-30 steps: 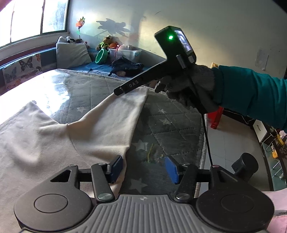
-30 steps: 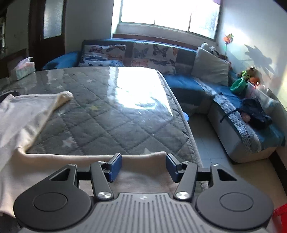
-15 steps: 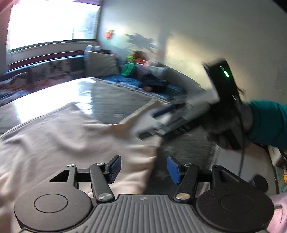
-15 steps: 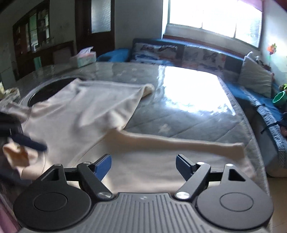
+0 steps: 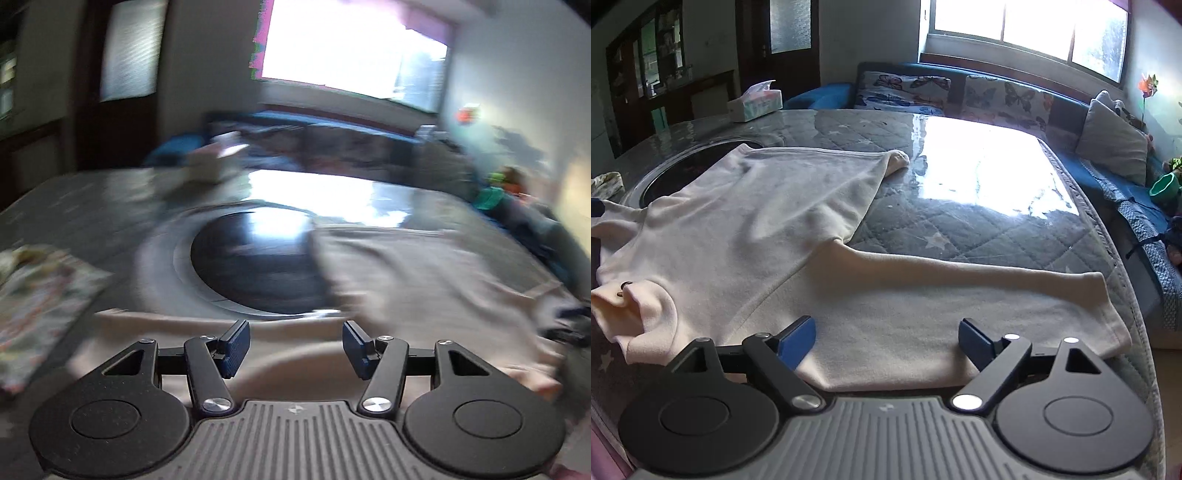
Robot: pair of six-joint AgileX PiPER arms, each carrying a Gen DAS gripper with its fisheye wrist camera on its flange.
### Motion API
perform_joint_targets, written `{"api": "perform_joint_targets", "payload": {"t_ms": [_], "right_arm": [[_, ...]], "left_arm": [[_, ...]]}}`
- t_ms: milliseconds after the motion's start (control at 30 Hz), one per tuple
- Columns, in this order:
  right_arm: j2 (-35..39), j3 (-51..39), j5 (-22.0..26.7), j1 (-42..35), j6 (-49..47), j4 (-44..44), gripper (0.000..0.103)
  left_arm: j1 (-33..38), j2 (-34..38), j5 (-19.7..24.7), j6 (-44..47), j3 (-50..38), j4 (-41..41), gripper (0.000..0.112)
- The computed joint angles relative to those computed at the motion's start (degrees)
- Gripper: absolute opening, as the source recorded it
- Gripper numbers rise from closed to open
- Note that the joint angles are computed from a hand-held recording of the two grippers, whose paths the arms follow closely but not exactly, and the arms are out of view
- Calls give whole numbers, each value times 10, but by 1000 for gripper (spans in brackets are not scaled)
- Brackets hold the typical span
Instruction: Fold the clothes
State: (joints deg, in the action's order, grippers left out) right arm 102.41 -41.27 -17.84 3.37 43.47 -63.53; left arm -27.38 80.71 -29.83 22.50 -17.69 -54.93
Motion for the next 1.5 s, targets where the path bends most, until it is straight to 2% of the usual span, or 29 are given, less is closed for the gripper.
{"api": "perform_joint_targets", "payload": {"t_ms": [100, 200, 433, 600, 767, 833, 933, 1033, 1100, 1133, 1200, 1300, 1500], "right_arm": [[0, -4, 3, -1, 23, -18, 89], [2, -6, 6, -1, 33, -21, 91], [7, -9, 9, -1, 38, -11, 95], [8, -11, 11, 0, 47, -20, 95], [9, -12, 12, 1, 47, -21, 96], [9, -13, 12, 1, 49, -25, 96], [10, -15, 13, 1, 55, -32, 96], [10, -16, 16, 4, 51, -27, 97], [9, -16, 18, 6, 46, -22, 97], [10, -16, 18, 6, 46, -22, 97], [9, -17, 20, 7, 47, -23, 97], [8, -16, 23, 10, 34, -11, 97], [10, -15, 17, 6, 34, -11, 97]], "left_arm": [[93, 23, 33, -44, -1, 83, 50], [138, 55, 49, -38, -19, 117, 44], [159, 119, 31, 85, -74, 98, 42], [184, 145, 36, 87, -100, 128, 44], [187, 129, 9, 76, -75, 104, 45], [180, 110, -21, 52, -51, 89, 51], [169, 99, -53, 62, -37, 26, 57], [186, 109, -35, 75, -47, -5, 60], [196, 116, -26, 59, -49, 12, 59], [198, 116, -27, 47, -46, 27, 55], [198, 116, -30, 34, -43, 42, 33], [192, 113, -40, 26, -36, 40, 9], [177, 107, -69, 27, -17, 7, 5]]}}
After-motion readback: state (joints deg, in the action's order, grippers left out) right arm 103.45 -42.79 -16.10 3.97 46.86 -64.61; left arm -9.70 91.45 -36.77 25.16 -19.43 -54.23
